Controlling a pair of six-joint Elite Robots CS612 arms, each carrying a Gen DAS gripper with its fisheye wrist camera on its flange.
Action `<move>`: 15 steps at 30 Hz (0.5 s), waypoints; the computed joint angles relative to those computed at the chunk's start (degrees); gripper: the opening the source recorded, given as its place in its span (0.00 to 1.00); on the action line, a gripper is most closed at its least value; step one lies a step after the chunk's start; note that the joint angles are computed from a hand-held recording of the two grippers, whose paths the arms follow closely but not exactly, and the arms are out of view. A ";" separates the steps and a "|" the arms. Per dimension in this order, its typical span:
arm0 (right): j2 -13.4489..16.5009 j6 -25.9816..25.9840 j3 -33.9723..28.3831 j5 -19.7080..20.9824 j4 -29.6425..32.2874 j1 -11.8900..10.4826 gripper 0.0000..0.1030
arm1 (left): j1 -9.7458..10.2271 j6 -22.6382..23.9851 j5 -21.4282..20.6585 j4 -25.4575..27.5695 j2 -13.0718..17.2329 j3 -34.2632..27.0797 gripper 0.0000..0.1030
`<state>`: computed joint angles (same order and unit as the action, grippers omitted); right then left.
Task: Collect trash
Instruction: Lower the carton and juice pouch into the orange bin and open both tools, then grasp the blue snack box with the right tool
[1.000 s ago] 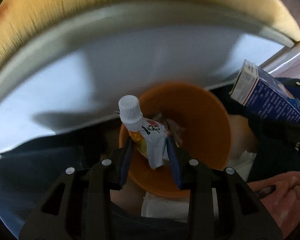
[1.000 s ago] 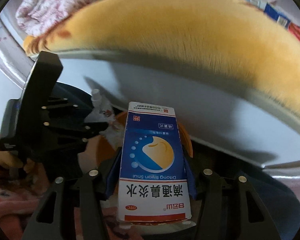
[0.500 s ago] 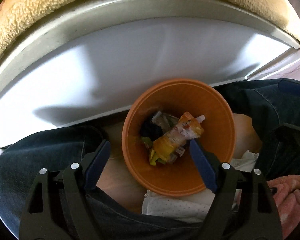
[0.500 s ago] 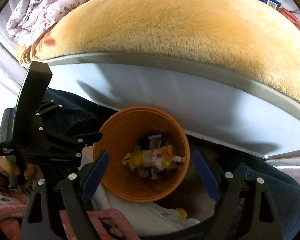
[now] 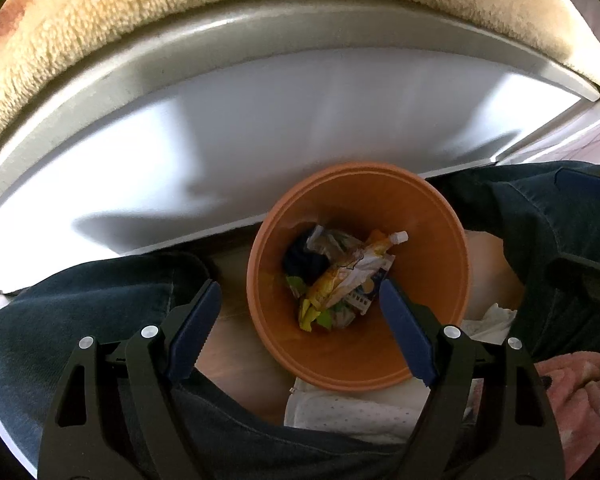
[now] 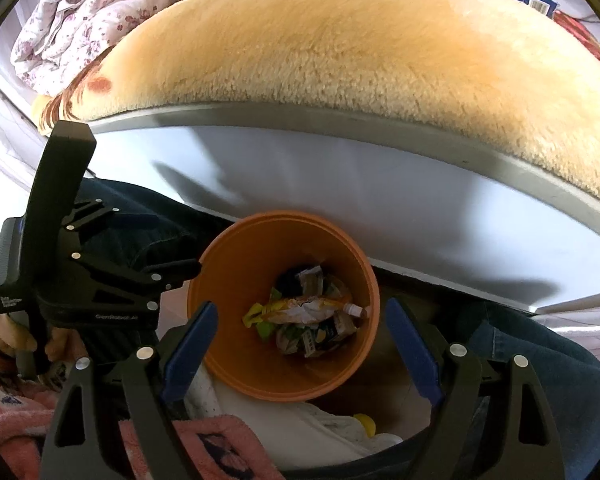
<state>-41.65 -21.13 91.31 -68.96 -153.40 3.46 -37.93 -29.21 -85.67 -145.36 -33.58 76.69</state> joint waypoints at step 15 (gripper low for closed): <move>-3.20 4.43 0.75 4.90 -12.96 -2.48 0.87 | -0.93 4.22 7.93 -14.70 -5.18 3.04 0.80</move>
<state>-44.85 -16.71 92.06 -64.06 -166.36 0.98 -38.86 -24.99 -77.74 -160.06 -38.75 79.73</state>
